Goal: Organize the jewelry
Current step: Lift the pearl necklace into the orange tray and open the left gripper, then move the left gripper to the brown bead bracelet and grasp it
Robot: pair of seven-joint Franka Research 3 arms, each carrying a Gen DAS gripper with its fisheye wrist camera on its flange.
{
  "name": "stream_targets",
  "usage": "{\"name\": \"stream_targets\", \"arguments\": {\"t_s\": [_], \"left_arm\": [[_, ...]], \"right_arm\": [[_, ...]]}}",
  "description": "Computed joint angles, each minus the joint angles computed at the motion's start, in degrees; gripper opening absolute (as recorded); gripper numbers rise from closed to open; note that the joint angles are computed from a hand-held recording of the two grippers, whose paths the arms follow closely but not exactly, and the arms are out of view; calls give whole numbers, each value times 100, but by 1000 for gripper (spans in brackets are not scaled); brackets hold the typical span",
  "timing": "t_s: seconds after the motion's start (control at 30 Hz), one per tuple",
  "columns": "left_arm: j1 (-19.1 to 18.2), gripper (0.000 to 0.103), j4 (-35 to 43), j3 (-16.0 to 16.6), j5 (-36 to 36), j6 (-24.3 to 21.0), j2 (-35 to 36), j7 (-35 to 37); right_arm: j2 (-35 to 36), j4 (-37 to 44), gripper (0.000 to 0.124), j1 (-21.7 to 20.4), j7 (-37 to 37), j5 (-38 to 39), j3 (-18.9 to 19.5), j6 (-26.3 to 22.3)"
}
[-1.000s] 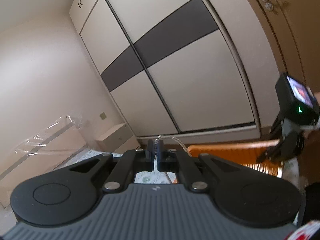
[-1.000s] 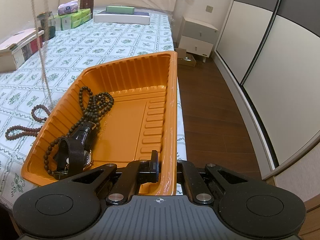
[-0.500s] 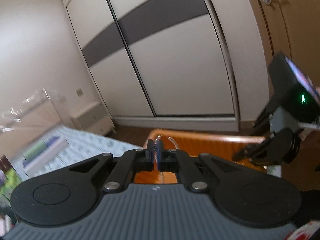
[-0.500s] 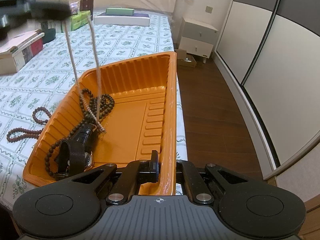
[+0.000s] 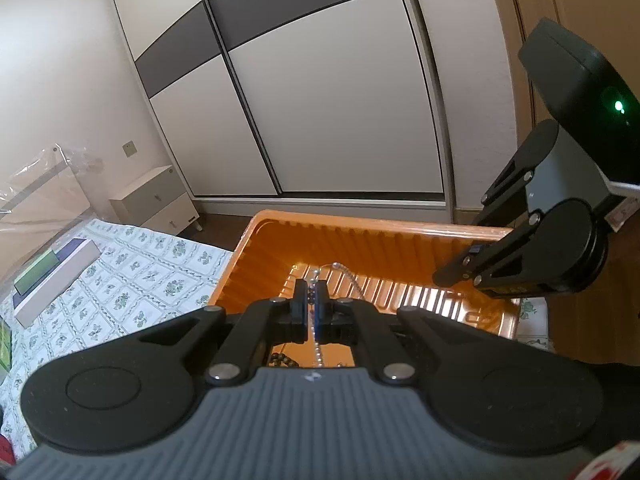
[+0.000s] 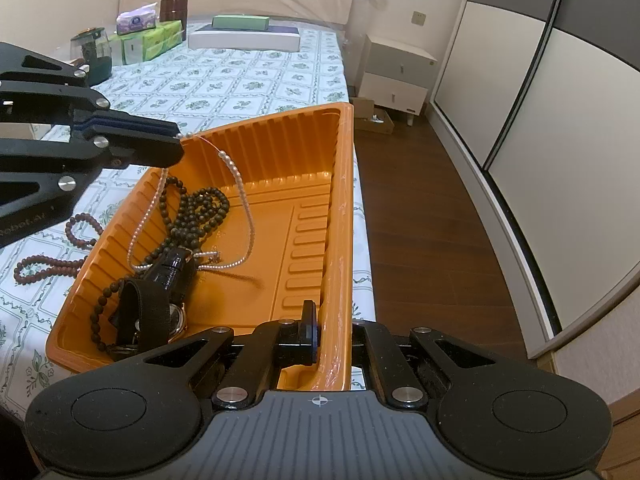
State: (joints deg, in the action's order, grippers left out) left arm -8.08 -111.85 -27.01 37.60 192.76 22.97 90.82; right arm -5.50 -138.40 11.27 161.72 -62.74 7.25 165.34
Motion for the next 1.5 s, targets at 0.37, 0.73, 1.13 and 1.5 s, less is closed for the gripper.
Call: {"name": "stream_targets", "arguments": {"t_s": [0.37, 0.73, 1.13, 1.5], "left_arm": [[248, 9, -40, -239, -350, -215, -7, 121], [-1335, 16, -1250, 2034, -1702, 347, -1017, -109], [-3143, 25, -2762, 3664, -6035, 574, -1789, 2757], [-2087, 25, -2904, 2584, -5787, 466, -1573, 2418]], "right_arm": [[-2, 0, 4, 10, -15, 36, 0, -8], [0, -36, 4, -8, -3, 14, -3, -10], [-42, -93, 4, -6, 15, 35, 22, -31], [-25, -60, 4, 42, -102, 153, 47, -139]]}}
